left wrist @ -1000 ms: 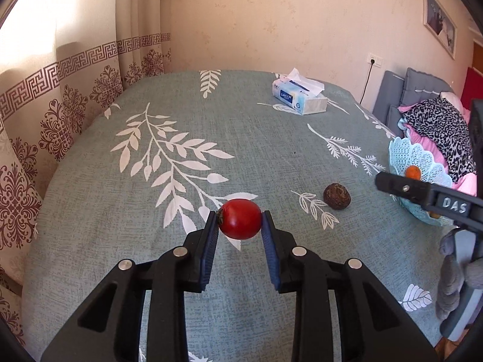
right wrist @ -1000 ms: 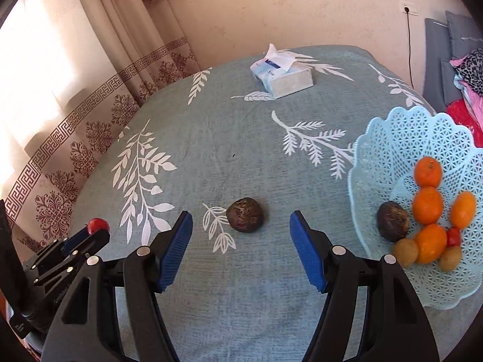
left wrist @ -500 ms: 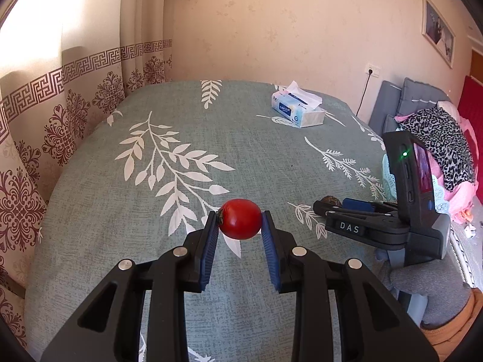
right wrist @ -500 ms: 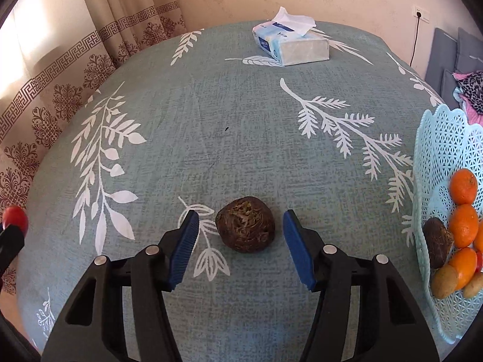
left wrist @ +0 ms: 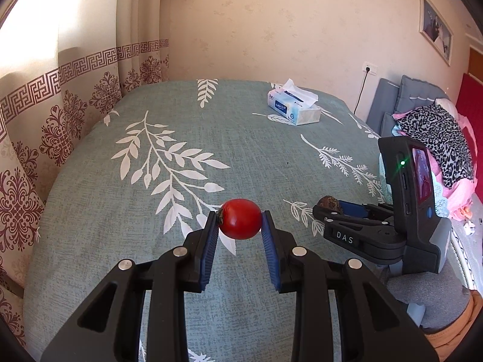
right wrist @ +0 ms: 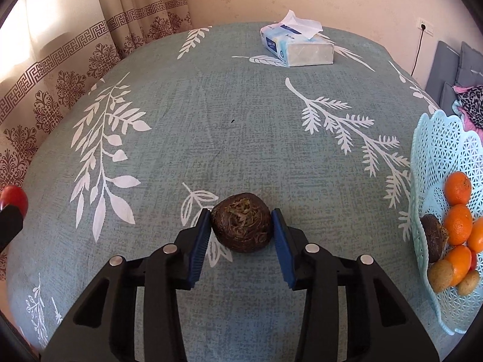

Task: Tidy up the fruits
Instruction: 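Grasp the dark purple fruit with the right tool while the left tool holds the tomato, then carry the dark fruit into the basket and open the right tool while the left tool holds the tomato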

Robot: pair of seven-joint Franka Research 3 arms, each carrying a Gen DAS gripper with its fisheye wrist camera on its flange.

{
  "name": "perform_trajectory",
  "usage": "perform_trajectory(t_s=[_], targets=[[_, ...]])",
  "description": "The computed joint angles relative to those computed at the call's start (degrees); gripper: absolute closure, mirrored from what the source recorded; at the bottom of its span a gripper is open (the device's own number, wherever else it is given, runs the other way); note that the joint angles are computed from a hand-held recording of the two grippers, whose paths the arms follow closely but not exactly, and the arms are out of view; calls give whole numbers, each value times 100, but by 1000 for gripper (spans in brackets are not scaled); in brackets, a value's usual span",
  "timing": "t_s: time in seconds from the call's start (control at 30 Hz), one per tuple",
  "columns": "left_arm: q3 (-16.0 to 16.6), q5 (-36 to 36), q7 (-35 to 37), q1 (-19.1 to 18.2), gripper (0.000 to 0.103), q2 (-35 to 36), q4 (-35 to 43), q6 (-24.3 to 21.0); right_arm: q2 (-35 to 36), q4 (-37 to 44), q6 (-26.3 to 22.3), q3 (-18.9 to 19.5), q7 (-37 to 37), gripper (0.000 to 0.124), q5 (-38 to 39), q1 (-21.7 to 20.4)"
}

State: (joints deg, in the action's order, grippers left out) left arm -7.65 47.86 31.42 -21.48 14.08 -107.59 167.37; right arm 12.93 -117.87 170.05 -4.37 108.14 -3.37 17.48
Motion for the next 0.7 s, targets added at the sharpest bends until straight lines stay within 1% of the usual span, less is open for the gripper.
perform_trajectory(t_s=[0.13, 0.27, 0.4, 0.5, 0.6, 0.7], targets=[[-4, -6, 16, -12, 74, 11, 5, -12, -315, -296, 211, 32, -72, 82, 94, -83], [-16, -17, 41, -24, 73, 19, 1, -18, -664, -618, 406, -10, 64, 82, 61, -211], [-25, -23, 75, -42, 73, 27, 3, -22, -984, -926, 564, -146, 660, 82, -477, -372], [-22, -3, 72, -61, 73, 23, -9, -17, -1219, -1167, 633, -133, 1103, 82, -879, -651], [-35, -9, 103, -71, 73, 26, -15, -22, -1427, -1394, 689, -76, 1653, 82, -1370, -1017], [-57, -50, 155, -80, 73, 45, -6, -38, -1593, -1613, 758, 16, 1870, 82, -1435, -1384]])
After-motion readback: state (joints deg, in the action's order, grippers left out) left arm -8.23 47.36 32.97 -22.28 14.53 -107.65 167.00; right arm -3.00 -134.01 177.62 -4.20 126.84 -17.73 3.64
